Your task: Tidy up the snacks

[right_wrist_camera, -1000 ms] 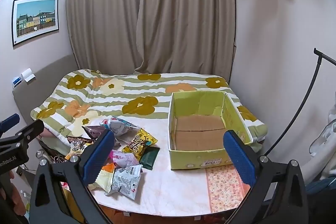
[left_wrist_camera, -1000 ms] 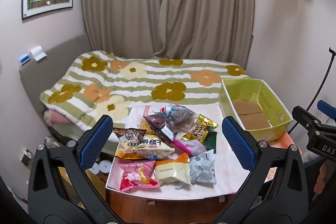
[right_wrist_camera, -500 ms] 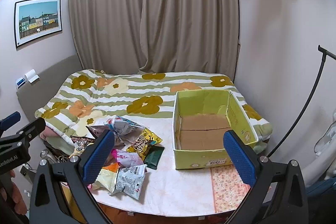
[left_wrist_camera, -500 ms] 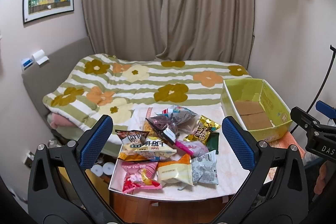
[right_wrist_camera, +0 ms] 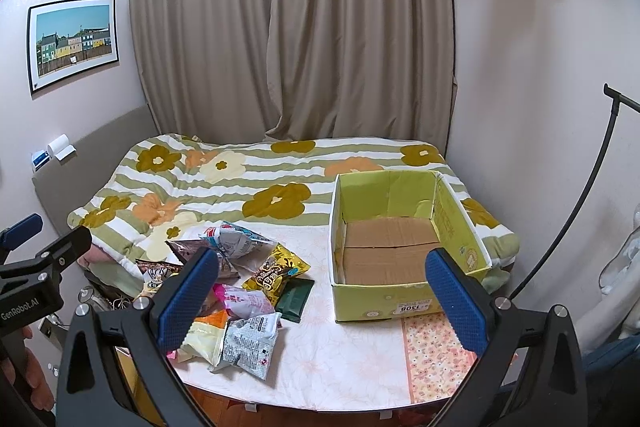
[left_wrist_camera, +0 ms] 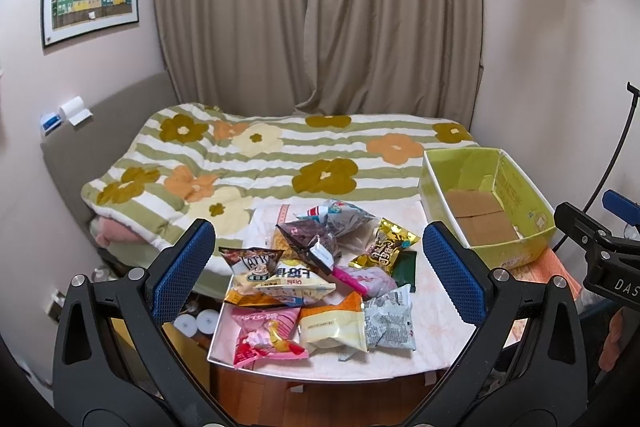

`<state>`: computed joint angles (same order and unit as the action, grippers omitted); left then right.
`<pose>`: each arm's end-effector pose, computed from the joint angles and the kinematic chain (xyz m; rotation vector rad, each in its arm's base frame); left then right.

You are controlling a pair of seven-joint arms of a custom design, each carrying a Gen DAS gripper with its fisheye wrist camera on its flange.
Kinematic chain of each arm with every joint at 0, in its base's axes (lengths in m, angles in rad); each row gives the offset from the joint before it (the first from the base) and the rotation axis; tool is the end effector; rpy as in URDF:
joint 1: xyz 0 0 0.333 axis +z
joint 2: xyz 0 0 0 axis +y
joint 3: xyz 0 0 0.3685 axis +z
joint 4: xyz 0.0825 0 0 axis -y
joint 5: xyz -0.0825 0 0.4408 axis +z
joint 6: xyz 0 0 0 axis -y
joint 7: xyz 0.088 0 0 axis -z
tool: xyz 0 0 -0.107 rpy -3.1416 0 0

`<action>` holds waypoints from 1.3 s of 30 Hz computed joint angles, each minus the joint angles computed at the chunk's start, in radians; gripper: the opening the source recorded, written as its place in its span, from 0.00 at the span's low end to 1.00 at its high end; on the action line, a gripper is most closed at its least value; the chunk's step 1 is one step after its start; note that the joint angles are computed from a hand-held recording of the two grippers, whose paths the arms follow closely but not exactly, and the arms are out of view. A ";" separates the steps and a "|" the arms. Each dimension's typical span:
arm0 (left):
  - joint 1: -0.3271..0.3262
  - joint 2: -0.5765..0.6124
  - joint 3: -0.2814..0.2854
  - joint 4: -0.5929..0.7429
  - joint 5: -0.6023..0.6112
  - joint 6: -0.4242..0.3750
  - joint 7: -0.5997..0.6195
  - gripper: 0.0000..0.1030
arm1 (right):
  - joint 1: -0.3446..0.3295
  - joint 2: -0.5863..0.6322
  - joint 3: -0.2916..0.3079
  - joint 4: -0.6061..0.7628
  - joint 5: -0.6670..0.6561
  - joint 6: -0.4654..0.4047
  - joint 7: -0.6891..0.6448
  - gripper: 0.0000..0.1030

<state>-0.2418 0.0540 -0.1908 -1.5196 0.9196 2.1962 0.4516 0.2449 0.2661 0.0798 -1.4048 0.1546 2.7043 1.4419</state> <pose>0.6281 -0.2542 0.7564 -1.7918 1.2235 -0.6805 0.7252 0.2276 0.7257 -1.7679 1.2553 -0.6433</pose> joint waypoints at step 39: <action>0.002 -0.008 -0.006 -0.008 -0.011 0.004 0.010 1.00 | -0.004 -0.013 0.002 -0.018 0.017 0.002 -0.012 1.00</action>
